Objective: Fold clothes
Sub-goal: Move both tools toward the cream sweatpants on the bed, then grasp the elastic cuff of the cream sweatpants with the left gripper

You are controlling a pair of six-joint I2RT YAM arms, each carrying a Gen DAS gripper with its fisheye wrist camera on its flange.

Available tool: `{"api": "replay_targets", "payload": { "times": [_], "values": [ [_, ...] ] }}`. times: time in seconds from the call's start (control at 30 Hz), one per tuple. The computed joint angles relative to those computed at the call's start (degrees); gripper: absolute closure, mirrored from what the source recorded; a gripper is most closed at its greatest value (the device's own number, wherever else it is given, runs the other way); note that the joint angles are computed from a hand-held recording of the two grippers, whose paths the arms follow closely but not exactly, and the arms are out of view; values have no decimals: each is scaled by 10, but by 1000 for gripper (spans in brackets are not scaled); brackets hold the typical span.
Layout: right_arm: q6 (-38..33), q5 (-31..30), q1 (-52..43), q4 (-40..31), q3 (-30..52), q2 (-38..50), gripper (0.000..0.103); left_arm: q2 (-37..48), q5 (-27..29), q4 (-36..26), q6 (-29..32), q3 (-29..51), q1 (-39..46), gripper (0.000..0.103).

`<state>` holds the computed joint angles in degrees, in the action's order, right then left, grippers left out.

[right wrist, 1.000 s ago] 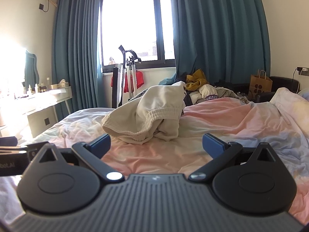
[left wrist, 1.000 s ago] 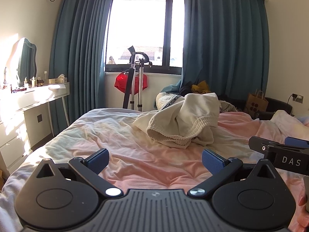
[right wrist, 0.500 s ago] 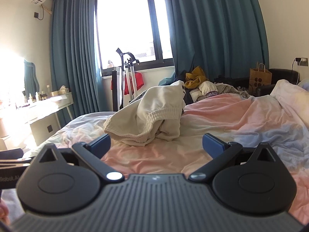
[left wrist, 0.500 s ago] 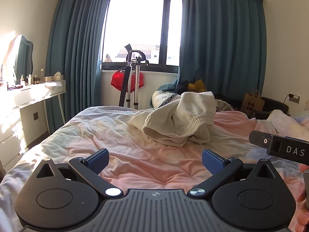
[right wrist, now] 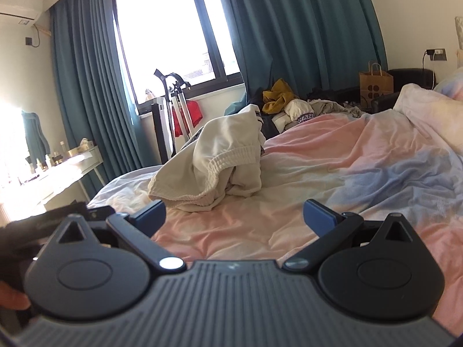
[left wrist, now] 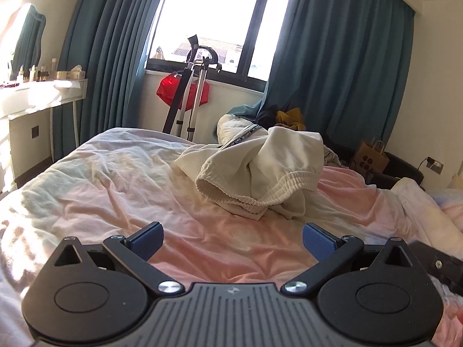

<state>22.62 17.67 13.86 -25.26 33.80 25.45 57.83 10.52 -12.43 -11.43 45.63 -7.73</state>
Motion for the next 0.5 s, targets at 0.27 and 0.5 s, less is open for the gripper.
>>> {"api": "replay_targets", "payload": {
  "times": [0.27,0.5],
  "values": [
    [-24,-61,-64,110,-42,68,0,316,2,133,-51,158,9,2],
    [15,-155,-153,198,-67,161,0,533,21,189,-101,324,14,10]
  ]
}}
